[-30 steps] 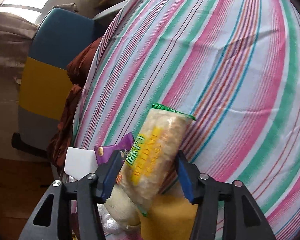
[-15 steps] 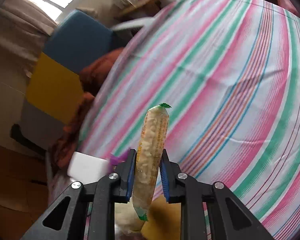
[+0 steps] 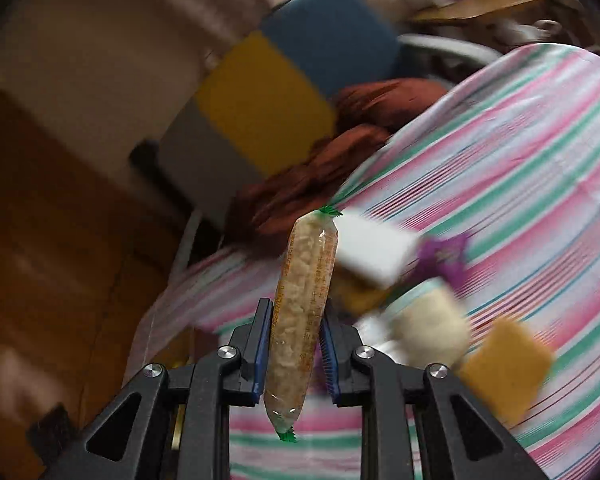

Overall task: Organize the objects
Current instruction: 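Carry the green-white box and clear packet into the gold tray and release both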

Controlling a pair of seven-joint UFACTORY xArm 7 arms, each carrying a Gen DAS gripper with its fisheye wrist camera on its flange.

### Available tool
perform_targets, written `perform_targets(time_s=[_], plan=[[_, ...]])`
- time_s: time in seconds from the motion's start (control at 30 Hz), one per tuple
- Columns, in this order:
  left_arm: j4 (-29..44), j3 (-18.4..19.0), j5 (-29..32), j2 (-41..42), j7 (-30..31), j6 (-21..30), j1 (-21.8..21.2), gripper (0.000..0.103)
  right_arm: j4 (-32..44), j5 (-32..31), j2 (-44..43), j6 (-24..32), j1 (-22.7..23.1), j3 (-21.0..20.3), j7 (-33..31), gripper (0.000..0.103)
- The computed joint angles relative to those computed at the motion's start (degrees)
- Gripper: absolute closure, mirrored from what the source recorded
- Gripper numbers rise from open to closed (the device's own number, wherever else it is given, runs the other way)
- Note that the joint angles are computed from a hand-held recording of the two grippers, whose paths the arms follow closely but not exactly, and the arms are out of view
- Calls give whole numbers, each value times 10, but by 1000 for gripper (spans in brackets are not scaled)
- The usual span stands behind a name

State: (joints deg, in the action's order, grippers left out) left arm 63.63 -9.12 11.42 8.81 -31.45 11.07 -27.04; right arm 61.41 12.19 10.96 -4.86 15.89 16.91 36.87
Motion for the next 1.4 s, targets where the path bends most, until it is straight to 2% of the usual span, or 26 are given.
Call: perform_targets(time_s=[0.13, 0.27, 0.4, 0.5, 0.53, 0.63, 0.83, 0.9, 0.93, 0.97, 1.0, 1.03, 1.1, 1.23, 1.33, 1.4], plan=[[-58, 21, 17, -51, -40, -9, 22, 25, 64, 3, 47, 34, -8, 57, -40, 81], [-99, 26, 47, -88, -80, -13, 63, 25, 154, 3, 110, 82, 23, 70, -80, 81], [-130, 30, 61, -115, -114, -14, 113, 25, 237, -1, 163, 132, 72, 61, -113, 81], [-145, 30, 46, -125, -100, -16, 140, 25, 307, -6, 204, 173, 115, 44, -124, 81], [-148, 31, 38, -126, -94, -13, 146, 25, 310, -2, 206, 179, 120, 47, -134, 81], [-154, 27, 65, -130, -114, -12, 174, 25, 364, -12, 235, 217, 161, 26, -134, 81], [-155, 31, 64, -130, -103, -6, 198, 24, 440, -13, 284, 274, 196, 12, -150, 81], [-156, 42, 31, -127, -76, -4, 194, 23, 467, -20, 300, 299, 210, 3, -152, 79], [-155, 38, 32, -127, -79, -1, 199, 22, 489, -24, 315, 312, 217, -4, -150, 78], [-155, 36, 57, -127, -103, 5, 209, 16, 502, -26, 324, 322, 223, -8, -147, 73], [-153, 33, 89, -127, -136, 13, 218, 11, 509, -21, 330, 328, 222, -4, -151, 58], [-154, 31, 118, -130, -170, 21, 227, 10, 514, -16, 335, 331, 222, -2, -151, 51], [-157, 30, 155, -138, -217, 38, 238, 8, 522, -9, 344, 335, 222, 2, -159, 51], [-174, 33, 160, -157, -235, 53, 246, 6, 512, -2, 336, 347, 225, 0, -167, 51], [-203, 33, 143, -181, -226, 34, 247, 6, 504, -44, 322, 360, 258, -42, -138, 51], [-223, 17, 153, -201, -245, 20, 260, 6, 509, -96, 316, 375, 288, -78, -110, 51]])
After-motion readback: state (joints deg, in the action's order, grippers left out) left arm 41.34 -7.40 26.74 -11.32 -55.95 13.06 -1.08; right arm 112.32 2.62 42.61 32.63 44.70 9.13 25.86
